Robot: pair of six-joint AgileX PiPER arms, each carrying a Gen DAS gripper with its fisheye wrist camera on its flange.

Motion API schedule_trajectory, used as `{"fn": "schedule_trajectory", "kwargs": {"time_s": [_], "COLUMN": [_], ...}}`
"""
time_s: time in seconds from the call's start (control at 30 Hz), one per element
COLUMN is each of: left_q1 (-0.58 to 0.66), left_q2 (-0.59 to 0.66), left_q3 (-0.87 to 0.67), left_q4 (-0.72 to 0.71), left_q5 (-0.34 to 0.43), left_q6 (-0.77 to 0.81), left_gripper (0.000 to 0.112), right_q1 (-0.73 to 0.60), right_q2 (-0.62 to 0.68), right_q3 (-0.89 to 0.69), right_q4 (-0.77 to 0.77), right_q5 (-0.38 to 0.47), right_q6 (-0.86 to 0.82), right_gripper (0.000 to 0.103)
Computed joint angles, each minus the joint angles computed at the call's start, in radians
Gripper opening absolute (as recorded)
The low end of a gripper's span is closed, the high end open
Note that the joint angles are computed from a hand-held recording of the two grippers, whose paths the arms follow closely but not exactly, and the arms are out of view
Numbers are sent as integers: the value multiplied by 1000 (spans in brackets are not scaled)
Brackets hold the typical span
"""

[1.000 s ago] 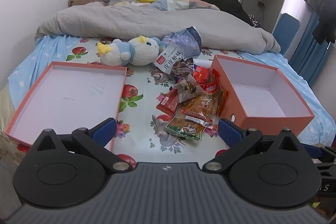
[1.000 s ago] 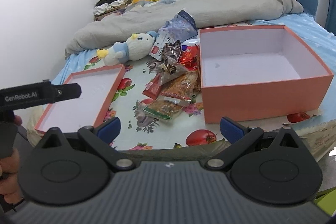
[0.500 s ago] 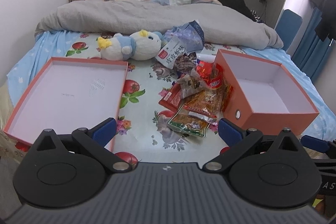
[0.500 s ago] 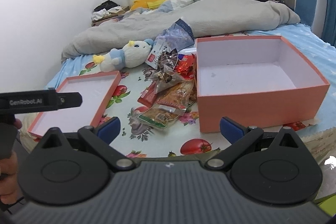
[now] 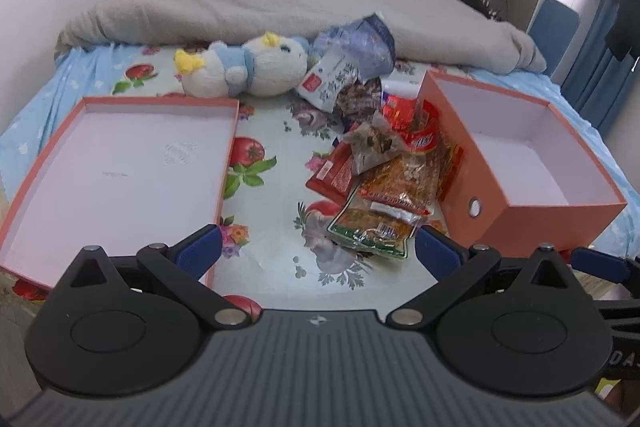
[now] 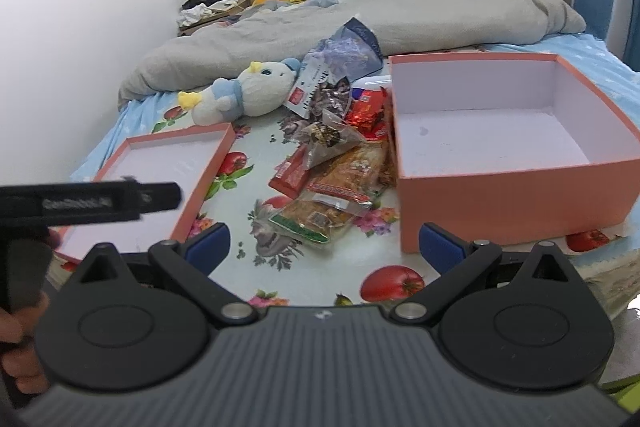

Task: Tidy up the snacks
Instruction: 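Move the left tool toward the snack pile while the right tool also approaches it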

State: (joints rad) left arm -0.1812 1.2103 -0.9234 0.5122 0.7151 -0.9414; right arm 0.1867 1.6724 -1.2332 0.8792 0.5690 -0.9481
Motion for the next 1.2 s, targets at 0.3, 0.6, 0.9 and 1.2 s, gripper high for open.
{"fn": "schedule_trajectory", "kwargs": {"time_s": [0.3, 0.6, 0.9, 1.2], "left_q1": [170, 331, 429, 477], "left_q2": [155, 324, 538, 770], "left_q3": [-12, -94, -283, -554], "left_q4": [-197, -521, -861, -1056], "left_q5": [-161, -287, -261, -95], "left_q6": [239, 656, 1080, 1323], "left_gripper": [103, 103, 102, 98], "right_q1": [67, 124, 178, 240], "right_q2": [120, 283, 431, 537], "right_q3": [-97, -248, -392, -524], "right_q4": [-63, -141, -248, -420], "right_q5": [-6, -14, -81, -125], "right_q6": [44, 97, 203, 345], "right_gripper": [102, 102, 94, 94]}}
